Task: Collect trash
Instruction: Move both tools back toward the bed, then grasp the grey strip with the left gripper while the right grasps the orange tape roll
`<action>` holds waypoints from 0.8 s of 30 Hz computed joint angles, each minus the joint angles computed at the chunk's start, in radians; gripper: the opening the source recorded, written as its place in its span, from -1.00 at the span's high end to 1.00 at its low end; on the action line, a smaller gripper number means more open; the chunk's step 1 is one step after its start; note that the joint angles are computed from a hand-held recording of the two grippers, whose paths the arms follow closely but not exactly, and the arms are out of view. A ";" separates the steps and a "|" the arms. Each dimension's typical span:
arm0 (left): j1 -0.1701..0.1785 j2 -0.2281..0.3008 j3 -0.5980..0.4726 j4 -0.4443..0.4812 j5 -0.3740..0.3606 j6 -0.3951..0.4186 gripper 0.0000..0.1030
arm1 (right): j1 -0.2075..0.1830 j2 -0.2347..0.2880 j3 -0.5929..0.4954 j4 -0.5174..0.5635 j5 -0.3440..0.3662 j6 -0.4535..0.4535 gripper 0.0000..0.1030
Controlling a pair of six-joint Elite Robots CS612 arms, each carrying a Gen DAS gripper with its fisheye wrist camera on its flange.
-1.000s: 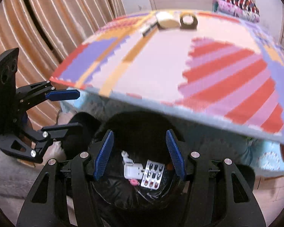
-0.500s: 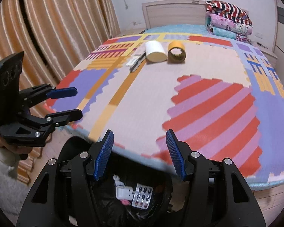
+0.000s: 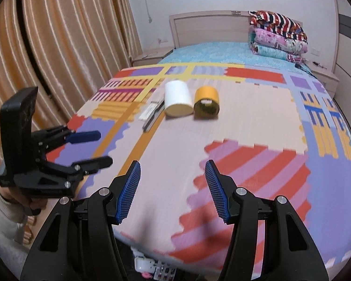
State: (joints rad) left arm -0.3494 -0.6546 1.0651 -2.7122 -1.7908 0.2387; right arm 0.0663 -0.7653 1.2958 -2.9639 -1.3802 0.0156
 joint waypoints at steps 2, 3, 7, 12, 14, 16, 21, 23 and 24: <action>0.001 0.017 -0.032 0.019 0.005 -0.005 -0.21 | -0.001 0.015 -0.034 0.018 -0.005 0.007 -0.11; 0.001 0.024 -0.044 0.026 0.005 -0.007 -0.20 | -0.001 0.021 -0.045 0.023 -0.007 0.010 -0.11; 0.001 0.056 -0.105 0.059 0.018 -0.019 -0.20 | -0.002 0.055 -0.112 0.054 -0.018 0.029 -0.11; 0.002 0.097 -0.183 0.102 0.023 -0.036 -0.17 | -0.001 0.101 -0.197 0.091 -0.036 0.048 -0.11; 0.001 0.112 -0.210 0.127 0.023 -0.036 -0.06 | -0.003 0.118 -0.230 0.112 -0.032 0.059 -0.11; 0.000 0.128 -0.240 0.153 0.032 -0.042 0.05 | -0.004 0.132 -0.258 0.135 -0.034 0.073 -0.11; 0.002 0.163 -0.304 0.204 0.042 -0.069 0.15 | -0.006 0.172 -0.329 0.178 -0.043 0.108 -0.11; 0.002 0.172 -0.320 0.219 0.042 -0.078 0.24 | -0.004 0.191 -0.362 0.201 -0.061 0.110 -0.11; 0.003 0.178 -0.329 0.226 0.038 -0.084 0.29 | -0.004 0.198 -0.375 0.207 -0.065 0.115 -0.11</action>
State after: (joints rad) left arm -0.3467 -0.4769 0.7358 -2.4863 -1.7523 0.1544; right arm 0.0628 -0.5670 0.9206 -2.7565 -1.4451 0.1302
